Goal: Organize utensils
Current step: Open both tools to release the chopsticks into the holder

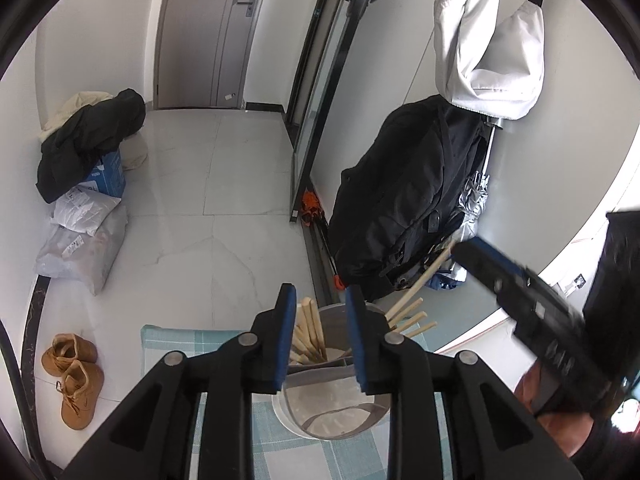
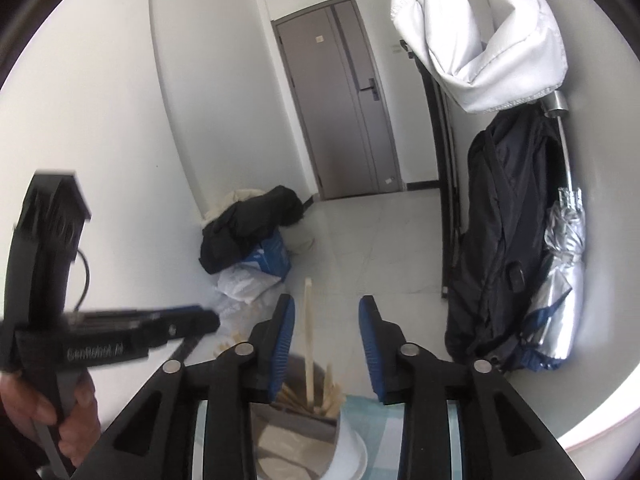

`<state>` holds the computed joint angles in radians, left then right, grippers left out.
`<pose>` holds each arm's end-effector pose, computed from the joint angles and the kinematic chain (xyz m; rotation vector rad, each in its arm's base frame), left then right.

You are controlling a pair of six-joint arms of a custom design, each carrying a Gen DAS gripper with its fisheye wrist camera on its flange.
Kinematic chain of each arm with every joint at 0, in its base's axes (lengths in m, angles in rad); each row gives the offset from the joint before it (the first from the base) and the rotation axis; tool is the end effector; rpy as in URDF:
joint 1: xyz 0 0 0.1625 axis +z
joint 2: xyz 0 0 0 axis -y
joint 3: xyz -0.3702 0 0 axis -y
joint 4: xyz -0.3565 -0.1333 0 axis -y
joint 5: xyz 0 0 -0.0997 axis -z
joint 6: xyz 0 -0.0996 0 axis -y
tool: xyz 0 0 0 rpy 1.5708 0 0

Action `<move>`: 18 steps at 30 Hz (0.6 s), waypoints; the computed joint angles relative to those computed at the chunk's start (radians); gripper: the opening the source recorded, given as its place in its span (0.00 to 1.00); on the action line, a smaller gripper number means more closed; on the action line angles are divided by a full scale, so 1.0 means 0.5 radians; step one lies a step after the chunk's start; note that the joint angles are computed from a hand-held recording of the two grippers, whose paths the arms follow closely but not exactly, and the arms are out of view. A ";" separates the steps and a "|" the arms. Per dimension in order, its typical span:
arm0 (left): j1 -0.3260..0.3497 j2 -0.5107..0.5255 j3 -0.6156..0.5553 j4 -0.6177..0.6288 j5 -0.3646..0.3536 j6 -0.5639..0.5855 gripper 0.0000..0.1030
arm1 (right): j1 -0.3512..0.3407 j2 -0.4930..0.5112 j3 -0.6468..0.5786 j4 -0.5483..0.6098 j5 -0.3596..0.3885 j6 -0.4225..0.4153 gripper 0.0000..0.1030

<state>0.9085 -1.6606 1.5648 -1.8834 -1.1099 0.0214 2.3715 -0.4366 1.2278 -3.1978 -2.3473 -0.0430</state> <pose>-0.1358 -0.4630 0.5230 0.7927 2.6249 -0.7407 0.5508 -0.4457 0.0918 0.5818 -2.3553 1.3460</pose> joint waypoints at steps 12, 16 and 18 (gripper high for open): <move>0.001 -0.013 -0.019 0.048 0.014 -0.006 0.21 | -0.038 0.083 -0.128 0.251 0.097 0.016 0.02; 0.006 -0.027 -0.016 0.077 0.021 -0.024 0.21 | -0.027 0.123 -0.144 0.340 0.036 -0.004 0.02; 0.002 -0.039 -0.011 0.086 0.024 -0.041 0.21 | -0.026 0.156 -0.191 0.427 -0.013 0.002 0.02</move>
